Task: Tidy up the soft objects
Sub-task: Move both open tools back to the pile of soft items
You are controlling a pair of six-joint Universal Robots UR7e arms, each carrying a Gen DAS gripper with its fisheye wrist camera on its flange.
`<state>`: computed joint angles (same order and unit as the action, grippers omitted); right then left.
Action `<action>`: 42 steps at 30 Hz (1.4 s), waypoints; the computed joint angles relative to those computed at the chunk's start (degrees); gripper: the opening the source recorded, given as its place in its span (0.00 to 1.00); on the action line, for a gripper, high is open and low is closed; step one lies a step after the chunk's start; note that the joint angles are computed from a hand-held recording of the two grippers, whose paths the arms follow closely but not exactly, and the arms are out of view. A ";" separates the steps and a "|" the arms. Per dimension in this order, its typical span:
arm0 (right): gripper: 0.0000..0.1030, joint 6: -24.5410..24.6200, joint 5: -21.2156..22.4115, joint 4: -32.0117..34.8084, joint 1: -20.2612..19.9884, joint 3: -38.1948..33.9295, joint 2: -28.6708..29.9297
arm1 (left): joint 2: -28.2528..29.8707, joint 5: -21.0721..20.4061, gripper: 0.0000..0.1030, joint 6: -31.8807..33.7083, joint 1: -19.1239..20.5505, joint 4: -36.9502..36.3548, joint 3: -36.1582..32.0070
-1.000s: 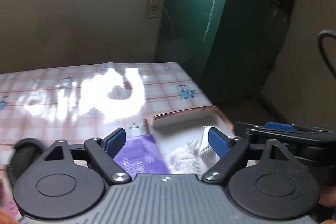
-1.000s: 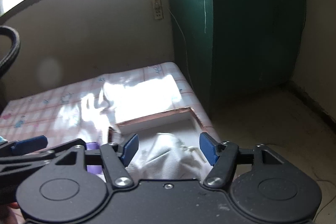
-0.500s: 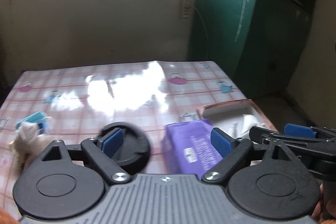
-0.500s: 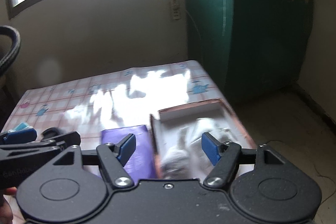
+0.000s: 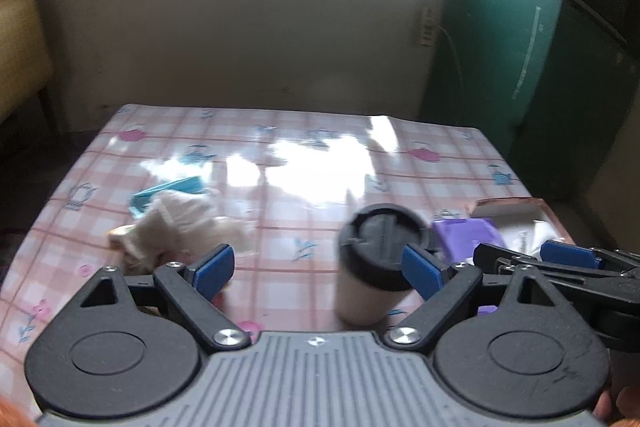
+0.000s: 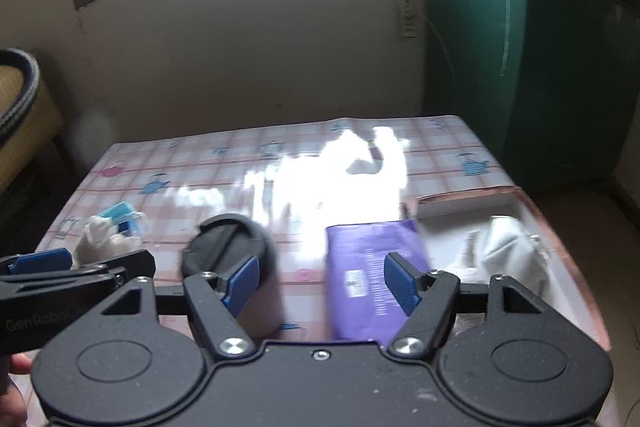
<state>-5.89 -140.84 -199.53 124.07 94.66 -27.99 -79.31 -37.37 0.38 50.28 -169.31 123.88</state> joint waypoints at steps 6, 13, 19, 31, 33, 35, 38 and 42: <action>0.79 0.31 1.00 2.23 1.63 -2.57 2.47 | -4.22 1.18 0.91 -0.19 1.05 0.96 1.57; 0.79 0.76 3.37 4.53 3.08 -4.61 4.97 | -9.22 2.78 0.91 -1.71 1.83 2.79 3.97; 0.79 0.44 6.71 4.57 4.09 -5.67 7.12 | -14.37 4.04 0.91 -3.30 2.23 4.54 6.49; 0.81 -2.36 16.36 7.18 3.65 -8.78 12.91 | -17.74 2.69 0.92 -1.65 11.63 5.15 6.13; 0.81 -2.68 17.12 9.04 3.16 -9.76 14.18 | -17.31 0.88 0.92 -0.48 13.50 4.39 5.55; 0.81 -2.63 17.94 10.22 2.68 -10.22 14.94 | -16.94 0.08 0.92 -0.22 14.85 4.07 5.27; 0.81 -3.52 19.29 12.39 1.88 -11.70 16.35 | -16.24 -2.05 0.92 -0.29 16.53 3.64 4.94; 0.81 -4.56 18.65 14.75 1.38 -14.21 18.47 | -15.86 -3.29 0.92 0.14 17.54 3.60 4.59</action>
